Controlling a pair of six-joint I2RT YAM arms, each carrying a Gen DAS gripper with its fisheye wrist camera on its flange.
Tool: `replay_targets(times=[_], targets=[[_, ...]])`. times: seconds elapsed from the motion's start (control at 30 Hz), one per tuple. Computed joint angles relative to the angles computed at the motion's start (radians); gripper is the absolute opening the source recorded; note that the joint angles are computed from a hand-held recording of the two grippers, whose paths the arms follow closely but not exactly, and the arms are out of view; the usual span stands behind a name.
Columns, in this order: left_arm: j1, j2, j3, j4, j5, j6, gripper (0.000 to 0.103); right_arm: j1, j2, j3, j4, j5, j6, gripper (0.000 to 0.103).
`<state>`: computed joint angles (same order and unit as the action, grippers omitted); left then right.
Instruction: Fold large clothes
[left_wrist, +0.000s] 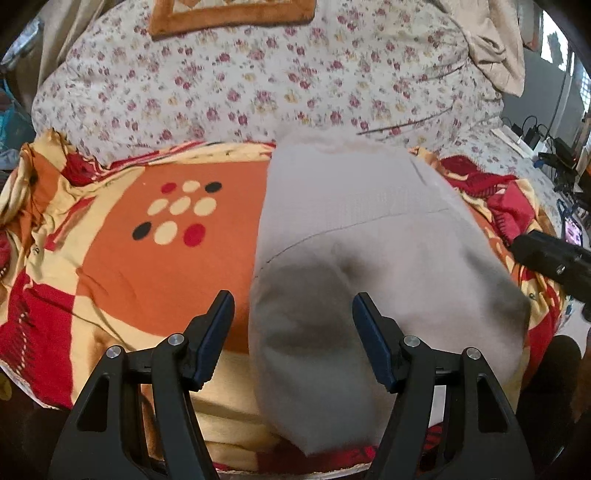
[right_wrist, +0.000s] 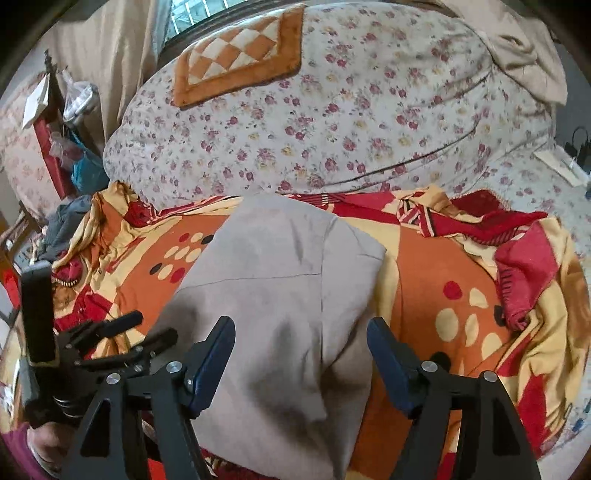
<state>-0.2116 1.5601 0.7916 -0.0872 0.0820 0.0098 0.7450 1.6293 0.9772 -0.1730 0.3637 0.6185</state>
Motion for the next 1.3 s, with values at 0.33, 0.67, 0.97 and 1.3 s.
replay_targets(times=[0.33,0.67,0.97,1.3], targets=[[0.006,-0.098,-0.071,0.055,-0.046,0.007,0.067,0.056,-0.001,0.002,-0.027,0.073,0.058,0.074],[0.001,-0.122,-0.116,0.111,-0.108,0.013,0.067,0.073,0.026,0.006,-0.031,0.088,0.101,0.078],[-0.002,-0.125,-0.121,0.127,-0.112,0.0,0.067,0.084,0.046,0.026,-0.05,0.124,0.09,0.08],[0.018,-0.091,-0.02,0.075,-0.078,0.002,0.067,0.057,0.048,0.055,-0.065,0.109,0.046,0.081]])
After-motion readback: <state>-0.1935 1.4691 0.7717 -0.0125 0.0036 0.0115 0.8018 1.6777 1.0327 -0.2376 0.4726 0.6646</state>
